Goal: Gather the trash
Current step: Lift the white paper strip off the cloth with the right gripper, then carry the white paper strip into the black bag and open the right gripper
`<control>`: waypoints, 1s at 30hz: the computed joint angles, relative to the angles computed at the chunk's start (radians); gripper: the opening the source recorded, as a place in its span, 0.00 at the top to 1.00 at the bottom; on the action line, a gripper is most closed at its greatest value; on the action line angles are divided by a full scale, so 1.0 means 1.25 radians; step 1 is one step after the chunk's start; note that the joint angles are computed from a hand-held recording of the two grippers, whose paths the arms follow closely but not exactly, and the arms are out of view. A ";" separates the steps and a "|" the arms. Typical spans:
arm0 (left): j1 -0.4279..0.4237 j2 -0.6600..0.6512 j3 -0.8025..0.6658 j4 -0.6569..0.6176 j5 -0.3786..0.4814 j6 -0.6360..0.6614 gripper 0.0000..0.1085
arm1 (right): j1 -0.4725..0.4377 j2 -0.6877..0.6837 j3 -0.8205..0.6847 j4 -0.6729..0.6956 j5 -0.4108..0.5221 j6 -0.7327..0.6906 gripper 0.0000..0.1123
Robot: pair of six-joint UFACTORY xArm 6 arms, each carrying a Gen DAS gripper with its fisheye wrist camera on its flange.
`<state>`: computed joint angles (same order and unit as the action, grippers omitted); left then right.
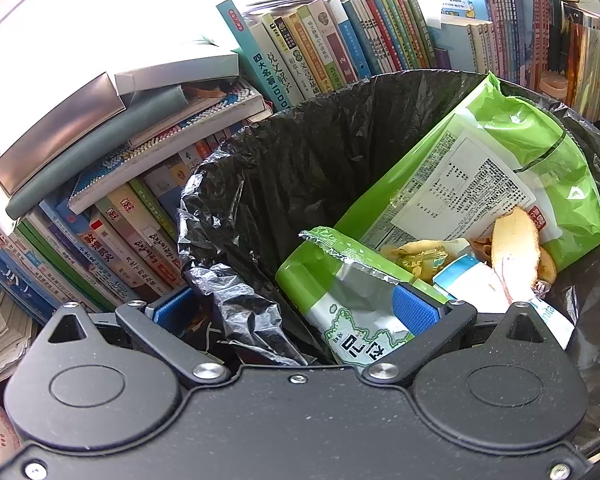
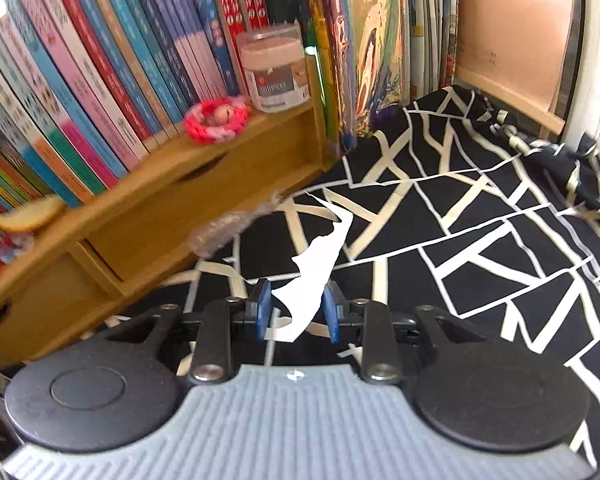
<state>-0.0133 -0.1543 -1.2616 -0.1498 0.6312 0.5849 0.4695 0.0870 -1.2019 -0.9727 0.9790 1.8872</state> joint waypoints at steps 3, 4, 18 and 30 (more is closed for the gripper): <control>0.000 -0.001 0.003 0.003 -0.005 -0.005 0.06 | -0.005 -0.039 0.044 -0.028 -0.030 0.048 0.70; 0.000 -0.002 0.004 0.003 -0.006 -0.005 0.06 | -0.007 -0.049 0.055 -0.031 -0.032 0.061 0.70; 0.002 -0.006 0.012 -0.028 -0.019 0.008 0.06 | 0.012 -0.075 -0.004 0.000 0.021 -0.029 0.70; 0.013 0.014 -0.029 -0.073 0.045 0.034 0.06 | 0.095 -0.006 -0.312 0.121 0.152 -0.395 0.70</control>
<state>0.0026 -0.1369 -1.2972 -0.2409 0.6878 0.6280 0.5882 0.0796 -1.5916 -0.8213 1.1694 1.3931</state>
